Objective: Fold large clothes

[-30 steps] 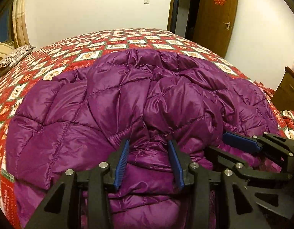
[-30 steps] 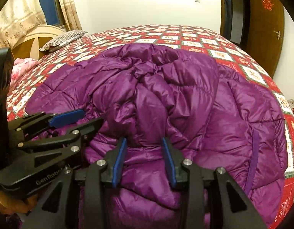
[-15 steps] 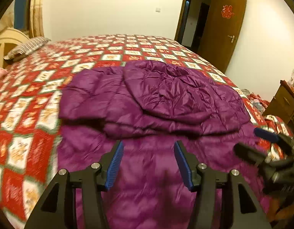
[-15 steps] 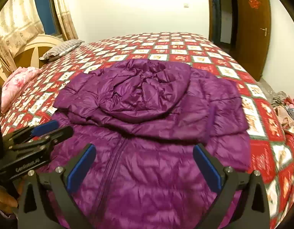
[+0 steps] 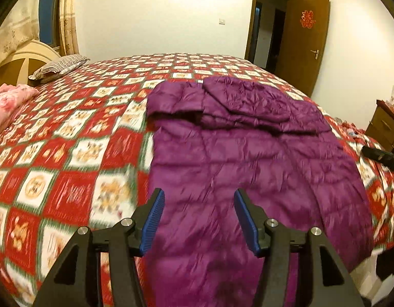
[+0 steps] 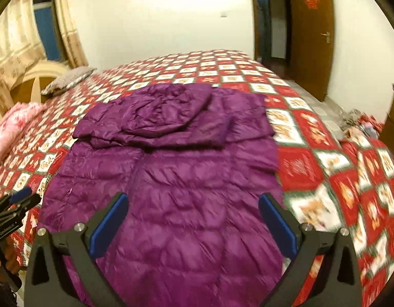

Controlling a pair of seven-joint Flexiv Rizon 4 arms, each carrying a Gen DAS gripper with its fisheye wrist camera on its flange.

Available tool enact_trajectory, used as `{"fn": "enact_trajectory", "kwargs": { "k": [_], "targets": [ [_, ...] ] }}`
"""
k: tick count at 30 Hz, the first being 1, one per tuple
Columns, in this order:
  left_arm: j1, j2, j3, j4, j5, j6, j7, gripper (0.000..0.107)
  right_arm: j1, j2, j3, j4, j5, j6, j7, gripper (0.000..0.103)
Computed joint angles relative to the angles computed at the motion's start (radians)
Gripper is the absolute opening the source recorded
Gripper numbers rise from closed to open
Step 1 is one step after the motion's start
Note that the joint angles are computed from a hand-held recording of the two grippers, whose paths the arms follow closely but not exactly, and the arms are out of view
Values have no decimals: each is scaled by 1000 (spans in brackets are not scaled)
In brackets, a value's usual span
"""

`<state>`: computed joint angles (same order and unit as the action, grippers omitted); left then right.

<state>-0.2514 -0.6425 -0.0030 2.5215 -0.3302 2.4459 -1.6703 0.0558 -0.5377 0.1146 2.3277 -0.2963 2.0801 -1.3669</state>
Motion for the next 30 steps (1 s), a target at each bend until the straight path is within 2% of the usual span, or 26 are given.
{"fn": "enact_trajectory", "kwargs": {
  "k": [4, 7, 9, 12, 17, 22, 26, 30],
  "targets": [
    [-7, -32, 5, 62, 23, 72, -25, 57, -110, 33, 14, 94, -52, 66, -3, 103],
    [34, -73, -9, 90, 90, 110, -73, 57, -203, 49, 27, 148, -128, 61, 26, 103],
    [83, -102, -28, 93, 158, 113, -110, 57, -256, 49, 39, 169, -196, 35, 50, 96],
    [97, -124, -34, 88, 195, 107, -124, 57, -222, 46, 12, 197, -180, -14, 27, 87],
    [68, -136, -27, 81, 174, 81, -114, 57, -93, 9, -40, 212, -32, -38, -32, 86],
    [57, -147, -20, 88, 169, 71, -112, 57, -111, -26, -10, 199, -23, -92, -47, 86],
    [85, -159, -29, 95, 208, 84, -126, 57, -238, -60, 89, 176, -109, -132, -24, 86],
    [167, -170, -56, 109, 313, 107, -169, 57, -353, -94, 166, 159, -203, -151, -10, 77]
  ]
}}
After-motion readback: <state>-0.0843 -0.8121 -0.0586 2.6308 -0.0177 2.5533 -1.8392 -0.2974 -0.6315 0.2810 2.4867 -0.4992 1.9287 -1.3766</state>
